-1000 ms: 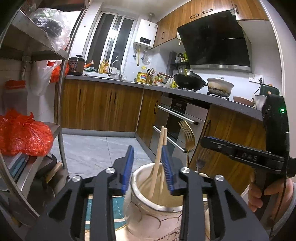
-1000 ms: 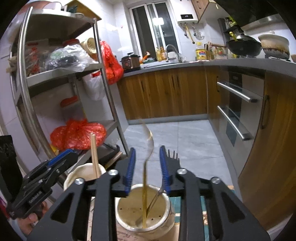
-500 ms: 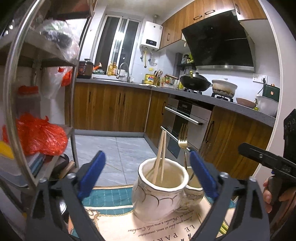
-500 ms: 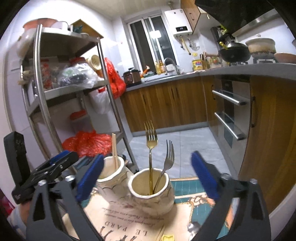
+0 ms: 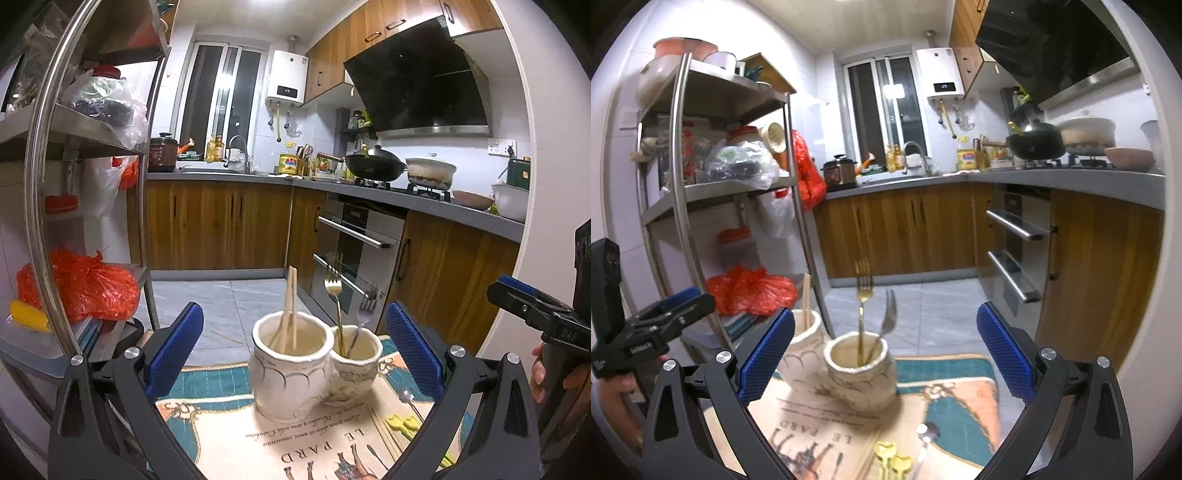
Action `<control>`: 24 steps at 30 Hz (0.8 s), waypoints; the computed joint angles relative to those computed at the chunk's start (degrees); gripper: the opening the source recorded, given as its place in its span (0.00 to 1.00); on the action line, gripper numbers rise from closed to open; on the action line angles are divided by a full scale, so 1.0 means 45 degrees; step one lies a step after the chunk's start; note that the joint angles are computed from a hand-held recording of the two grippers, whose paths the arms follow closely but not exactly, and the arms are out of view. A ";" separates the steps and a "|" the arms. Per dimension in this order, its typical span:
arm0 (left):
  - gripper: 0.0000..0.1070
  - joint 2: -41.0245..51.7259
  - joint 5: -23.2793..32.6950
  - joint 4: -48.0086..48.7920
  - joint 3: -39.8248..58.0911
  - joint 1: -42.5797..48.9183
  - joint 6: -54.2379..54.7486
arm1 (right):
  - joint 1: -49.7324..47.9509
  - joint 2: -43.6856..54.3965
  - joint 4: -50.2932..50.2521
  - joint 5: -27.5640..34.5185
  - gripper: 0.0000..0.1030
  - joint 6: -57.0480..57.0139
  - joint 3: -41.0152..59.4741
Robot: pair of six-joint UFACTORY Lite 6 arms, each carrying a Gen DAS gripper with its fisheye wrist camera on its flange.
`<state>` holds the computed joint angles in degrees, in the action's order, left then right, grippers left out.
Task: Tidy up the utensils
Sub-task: 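Open both tools and withdraw them from the holder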
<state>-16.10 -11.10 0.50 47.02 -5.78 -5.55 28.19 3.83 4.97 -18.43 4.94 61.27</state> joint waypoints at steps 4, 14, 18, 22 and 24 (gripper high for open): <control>0.91 -0.0124 0.0404 -0.1067 -0.0412 -0.0427 0.1119 | -0.0475 -0.0496 -0.0438 0.0117 0.95 0.0379 -0.1030; 0.91 0.1161 0.0724 0.1337 -0.1256 -0.0818 -0.0972 | -0.1434 0.0410 -0.0907 0.0729 0.95 0.1094 -0.2001; 0.91 0.1756 0.0709 0.0817 -0.1504 -0.1330 -0.0765 | -0.1510 0.0887 -0.0686 0.0930 0.95 0.0835 -0.2068; 0.91 0.2780 0.0685 -0.0338 -0.1572 -0.2112 0.0185 | -0.1221 0.1315 0.0250 0.1074 0.95 -0.0248 -0.2188; 0.91 0.3262 0.0725 -0.1047 -0.1525 -0.2538 0.0782 | -0.1173 0.1463 0.0559 0.1104 0.95 -0.0686 -0.2247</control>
